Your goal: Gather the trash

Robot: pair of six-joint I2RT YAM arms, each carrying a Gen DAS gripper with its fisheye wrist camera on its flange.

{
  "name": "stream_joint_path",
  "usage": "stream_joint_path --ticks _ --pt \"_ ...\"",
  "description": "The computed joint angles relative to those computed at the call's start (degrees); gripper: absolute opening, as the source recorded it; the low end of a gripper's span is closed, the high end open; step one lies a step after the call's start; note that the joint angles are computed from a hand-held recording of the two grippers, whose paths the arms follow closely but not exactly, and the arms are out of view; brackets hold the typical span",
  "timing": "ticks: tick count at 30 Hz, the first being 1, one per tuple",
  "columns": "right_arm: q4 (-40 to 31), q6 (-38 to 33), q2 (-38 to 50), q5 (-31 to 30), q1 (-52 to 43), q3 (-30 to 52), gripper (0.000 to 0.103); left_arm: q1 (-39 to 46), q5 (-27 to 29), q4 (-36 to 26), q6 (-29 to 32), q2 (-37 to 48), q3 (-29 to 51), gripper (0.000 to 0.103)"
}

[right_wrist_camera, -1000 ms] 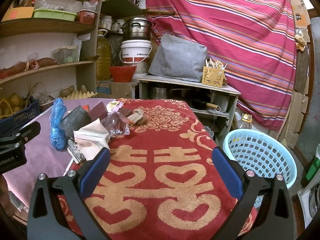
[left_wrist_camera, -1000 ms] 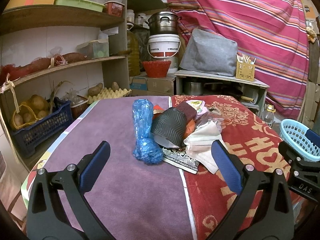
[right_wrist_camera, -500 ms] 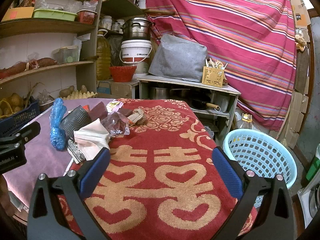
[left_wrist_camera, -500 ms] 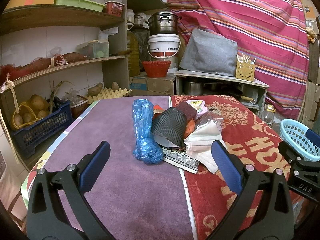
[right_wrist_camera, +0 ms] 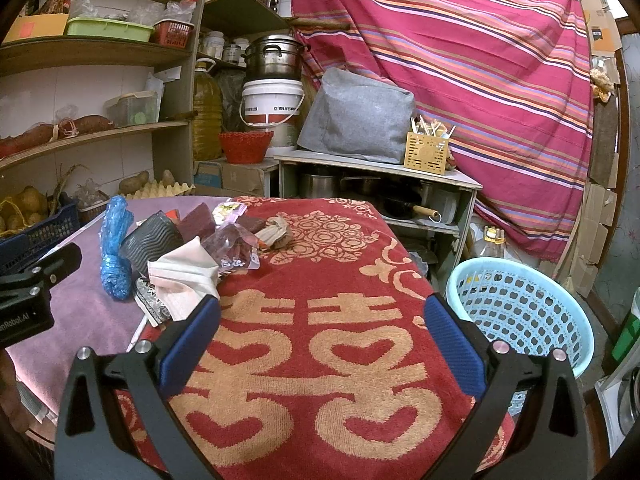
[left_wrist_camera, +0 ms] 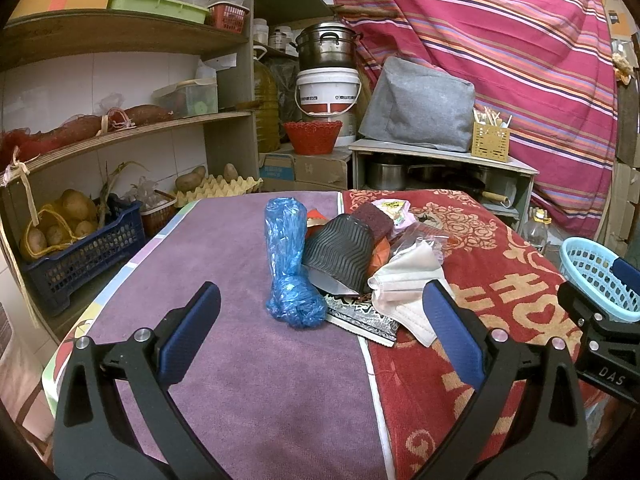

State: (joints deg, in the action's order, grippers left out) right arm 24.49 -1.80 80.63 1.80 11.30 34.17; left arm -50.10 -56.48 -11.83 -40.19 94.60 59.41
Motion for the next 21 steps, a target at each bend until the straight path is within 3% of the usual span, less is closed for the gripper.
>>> stream_joint_path --ticks 21 --pt "-0.05 0.03 0.06 -0.23 -0.17 0.08 0.099 -0.08 -0.04 -0.25 -0.23 0.16 0.13 0.098"
